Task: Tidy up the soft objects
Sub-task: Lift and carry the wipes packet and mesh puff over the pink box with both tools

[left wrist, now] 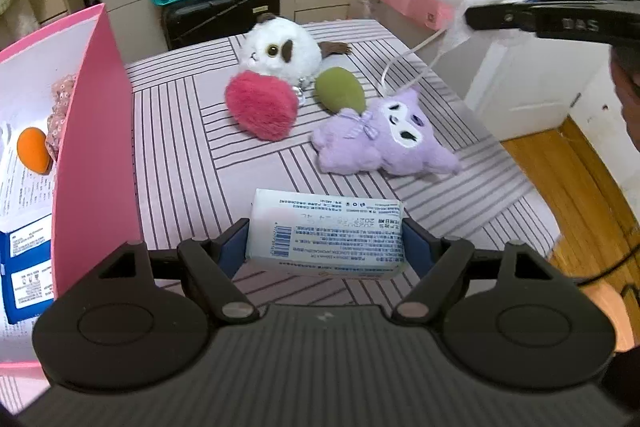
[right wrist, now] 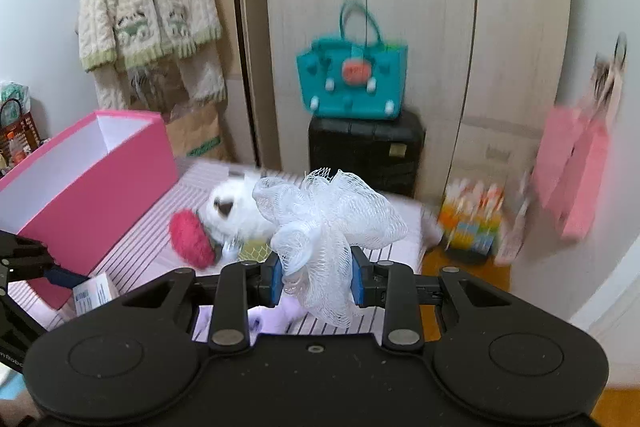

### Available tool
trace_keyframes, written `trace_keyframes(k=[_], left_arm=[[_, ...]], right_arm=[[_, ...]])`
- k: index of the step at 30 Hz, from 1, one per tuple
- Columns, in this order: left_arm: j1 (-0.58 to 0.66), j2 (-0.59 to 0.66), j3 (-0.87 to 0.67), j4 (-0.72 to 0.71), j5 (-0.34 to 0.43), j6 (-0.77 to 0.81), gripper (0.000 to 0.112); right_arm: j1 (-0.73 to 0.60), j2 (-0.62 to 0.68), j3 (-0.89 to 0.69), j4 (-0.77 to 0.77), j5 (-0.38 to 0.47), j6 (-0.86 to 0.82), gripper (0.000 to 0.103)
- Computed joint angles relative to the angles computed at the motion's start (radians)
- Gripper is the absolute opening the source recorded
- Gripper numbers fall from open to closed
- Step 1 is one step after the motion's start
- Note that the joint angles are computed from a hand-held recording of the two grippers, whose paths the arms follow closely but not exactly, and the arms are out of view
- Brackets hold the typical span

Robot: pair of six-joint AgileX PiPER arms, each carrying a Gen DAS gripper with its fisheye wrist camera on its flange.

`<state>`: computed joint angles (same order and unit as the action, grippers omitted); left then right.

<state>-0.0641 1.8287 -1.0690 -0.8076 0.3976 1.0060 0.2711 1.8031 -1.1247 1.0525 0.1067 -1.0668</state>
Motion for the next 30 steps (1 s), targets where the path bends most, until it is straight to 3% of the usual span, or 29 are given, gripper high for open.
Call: trace_keyframes(k=[4,15,30], left_arm=[[0.011,-0.020,-0.002,0.053,0.055,-0.015,0.078],[0.090,-0.095,-0.035,0.178,0.273,-0.051,0.078],[0.253,-0.143,-0.080,0.184,0.502,0.014,0.078]], right_arm=[[-0.029,0.022,-0.025,-0.158,0.139,0.187,0.036],[-0.008,0.003,-0.076,-0.313,0.448,0.412,0.036],[0.104,0.035,-0.238,-0.378,0.677,0.600,0.037]])
